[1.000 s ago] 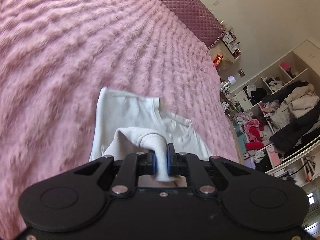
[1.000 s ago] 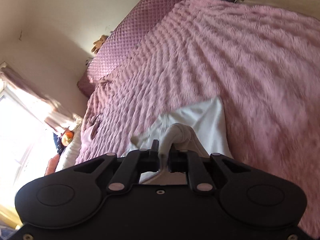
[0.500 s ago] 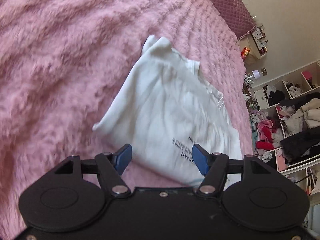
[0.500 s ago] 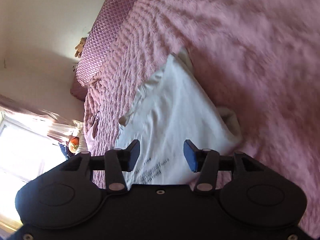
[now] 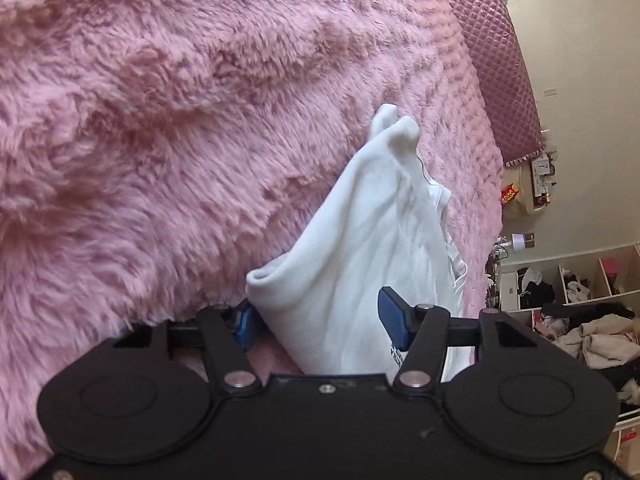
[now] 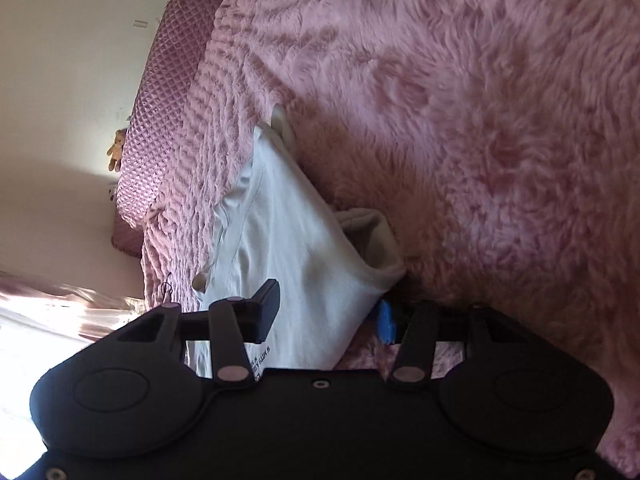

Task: Fold small clothes
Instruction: 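Lift the hem and fold it toward the collar with both grippers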

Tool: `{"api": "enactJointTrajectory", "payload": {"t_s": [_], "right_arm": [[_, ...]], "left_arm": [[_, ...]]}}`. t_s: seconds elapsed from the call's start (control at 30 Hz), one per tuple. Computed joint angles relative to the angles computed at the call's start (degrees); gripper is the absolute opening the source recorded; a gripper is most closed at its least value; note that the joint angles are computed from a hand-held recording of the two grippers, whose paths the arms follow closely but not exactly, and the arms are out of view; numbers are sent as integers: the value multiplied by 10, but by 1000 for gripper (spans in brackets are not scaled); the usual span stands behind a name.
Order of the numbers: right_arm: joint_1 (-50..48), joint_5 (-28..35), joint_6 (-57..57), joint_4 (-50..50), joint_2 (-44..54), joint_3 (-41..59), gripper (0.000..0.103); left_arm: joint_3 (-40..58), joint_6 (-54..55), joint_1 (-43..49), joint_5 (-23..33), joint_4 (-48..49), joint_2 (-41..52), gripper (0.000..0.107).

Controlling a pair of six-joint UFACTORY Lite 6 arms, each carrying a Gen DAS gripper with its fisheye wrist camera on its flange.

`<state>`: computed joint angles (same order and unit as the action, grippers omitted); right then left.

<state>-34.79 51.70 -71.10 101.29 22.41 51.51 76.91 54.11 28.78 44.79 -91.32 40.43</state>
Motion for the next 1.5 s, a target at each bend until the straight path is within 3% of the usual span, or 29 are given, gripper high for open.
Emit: {"api": "enactJointTrajectory", "payload": {"t_s": [0.03, 0.1, 0.13, 0.17, 0.23, 0.27, 0.3, 0.33, 0.47, 0.67, 0.83, 0.97, 1.17, 1.3, 1.5], "right_arm": [[5, -4, 2, 8, 5, 5, 50], [16, -10, 4, 23, 10, 12, 50], [20, -16, 6, 28, 9, 13, 50], [26, -23, 6, 34, 7, 13, 50], [39, -42, 6, 32, -1, 16, 47], [44, -56, 2, 32, -9, 15, 27], [49, -70, 3, 29, -15, 17, 15], [51, -83, 12, 23, -20, 20, 12], [54, -95, 31, -5, -67, 18, 10], [-13, -10, 120, -122, -169, -8, 10], [-178, 127, 131, -264, -284, -108, 10], [-330, 196, 100, -390, -321, -188, 10], [-461, 189, -10, -456, -280, -249, 9], [-449, 146, -72, -441, -259, -261, 7], [-440, 126, -134, -420, -252, -271, 7]], "left_arm": [[5, 3, -4, -5, 2, 1, 56], [11, 2, -16, -25, 12, -1, 36], [18, -7, -20, -33, 23, 0, 16], [21, -8, -20, -32, 19, 4, 10], [13, -6, -23, -42, 2, -1, 9], [10, -7, -25, -48, 4, -6, 9], [2, -8, -29, -55, 4, -17, 9], [-4, -7, -32, -60, 3, -28, 9], [4, -37, -33, -58, 37, -63, 8], [-54, -68, 11, 31, 126, -187, 8], [-232, -45, 110, 127, 220, -354, 8], [-380, -12, 210, 181, 300, -435, 8], [-507, 106, 285, 157, 313, -468, 9], [-531, 177, 261, 88, 296, -464, 17], [-551, 232, 267, 72, 283, -456, 19]]}}
